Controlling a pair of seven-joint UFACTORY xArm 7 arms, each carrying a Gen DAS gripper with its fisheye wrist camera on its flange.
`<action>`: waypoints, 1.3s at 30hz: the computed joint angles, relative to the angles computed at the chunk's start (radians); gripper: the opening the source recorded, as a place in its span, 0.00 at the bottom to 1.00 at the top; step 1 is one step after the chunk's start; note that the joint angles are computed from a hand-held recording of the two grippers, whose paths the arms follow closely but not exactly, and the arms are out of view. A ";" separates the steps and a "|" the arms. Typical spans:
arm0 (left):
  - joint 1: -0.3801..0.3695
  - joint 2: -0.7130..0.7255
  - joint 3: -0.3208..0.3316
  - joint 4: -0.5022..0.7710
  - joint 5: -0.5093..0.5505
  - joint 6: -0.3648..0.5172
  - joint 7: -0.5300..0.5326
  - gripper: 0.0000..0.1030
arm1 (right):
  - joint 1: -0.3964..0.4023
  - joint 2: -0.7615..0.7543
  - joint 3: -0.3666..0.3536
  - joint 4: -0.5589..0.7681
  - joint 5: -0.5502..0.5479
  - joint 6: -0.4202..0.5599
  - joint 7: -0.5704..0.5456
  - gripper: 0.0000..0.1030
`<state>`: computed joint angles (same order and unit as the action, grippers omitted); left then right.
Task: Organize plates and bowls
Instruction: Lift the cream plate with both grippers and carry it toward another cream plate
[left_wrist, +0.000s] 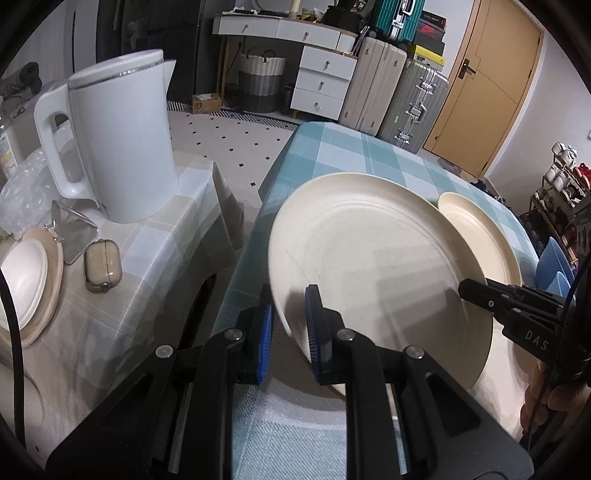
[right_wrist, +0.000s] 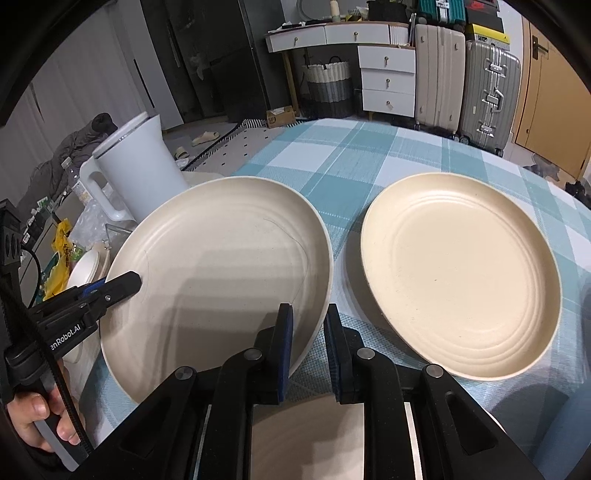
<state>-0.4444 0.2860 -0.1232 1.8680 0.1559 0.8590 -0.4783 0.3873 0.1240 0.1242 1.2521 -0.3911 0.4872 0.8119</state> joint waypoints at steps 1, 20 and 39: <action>-0.002 -0.004 0.000 0.000 0.003 0.000 -0.001 0.13 | 0.002 -0.006 0.000 -0.002 -0.005 0.002 0.005 0.17; -0.032 -0.142 -0.041 -0.059 0.065 0.017 -0.042 0.14 | -0.039 -0.213 0.077 -0.122 -0.092 0.052 0.109 0.17; -0.089 -0.219 -0.101 -0.086 0.140 0.064 -0.088 0.14 | -0.114 -0.457 0.176 -0.307 -0.051 0.090 0.154 0.17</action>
